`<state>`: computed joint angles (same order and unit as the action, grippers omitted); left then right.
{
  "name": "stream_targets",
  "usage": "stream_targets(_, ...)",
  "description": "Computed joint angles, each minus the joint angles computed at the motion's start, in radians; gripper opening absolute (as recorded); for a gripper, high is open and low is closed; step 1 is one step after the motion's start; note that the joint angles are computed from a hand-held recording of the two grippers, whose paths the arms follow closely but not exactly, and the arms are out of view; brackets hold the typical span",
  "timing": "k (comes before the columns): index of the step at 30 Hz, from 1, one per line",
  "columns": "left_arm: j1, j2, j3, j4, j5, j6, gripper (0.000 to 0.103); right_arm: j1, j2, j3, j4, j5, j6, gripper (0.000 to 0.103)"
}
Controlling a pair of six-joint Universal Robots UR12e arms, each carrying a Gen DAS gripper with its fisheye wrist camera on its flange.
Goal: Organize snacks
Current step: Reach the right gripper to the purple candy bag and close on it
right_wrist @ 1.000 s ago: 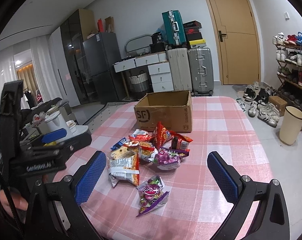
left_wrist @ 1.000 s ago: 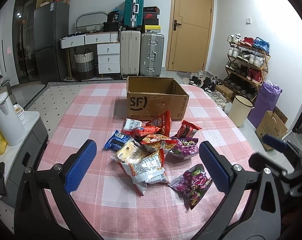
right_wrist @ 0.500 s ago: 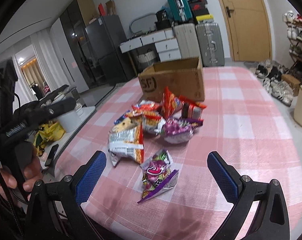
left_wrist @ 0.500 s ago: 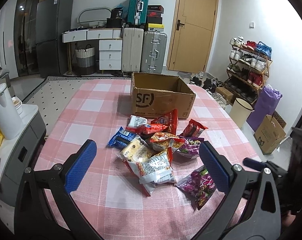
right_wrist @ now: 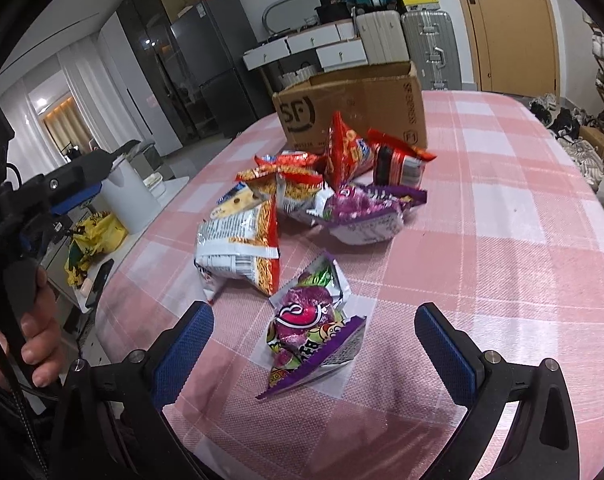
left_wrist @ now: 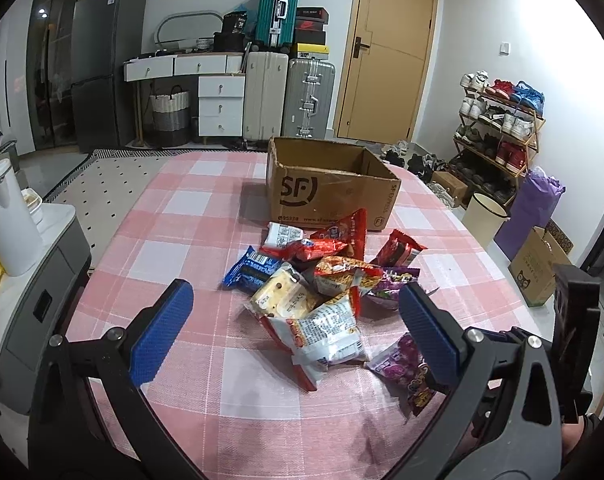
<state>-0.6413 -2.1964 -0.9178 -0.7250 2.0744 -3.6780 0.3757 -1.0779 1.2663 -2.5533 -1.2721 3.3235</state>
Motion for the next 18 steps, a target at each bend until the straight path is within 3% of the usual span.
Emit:
stream_targets(5,0.01,0.015,-0.043,0.036,-0.032,-0.002,0.102,0.001,0.014,-0.012,0.015,0.003,-0.004,0.103)
stream_targets(14,0.027,0.02,-0.067,0.015,-0.072,-0.045,0.102,0.003,0.035,-0.032,0.046,0.027,-0.011,0.101)
stream_targets(15,0.028,0.022,-0.071,0.017,-0.077,-0.048,0.102,0.003,0.036,-0.034,0.049,0.03,-0.012,0.095)
stream_targets(16,0.029,0.022,-0.072,0.018,-0.081,-0.049,0.102,0.002,0.04,-0.037,0.057,0.044,-0.017,0.083)
stream_targets(18,0.03,0.022,-0.074,0.023,-0.085,-0.048,0.102,0.003,0.044,-0.044,0.076,0.053,-0.026,0.074)
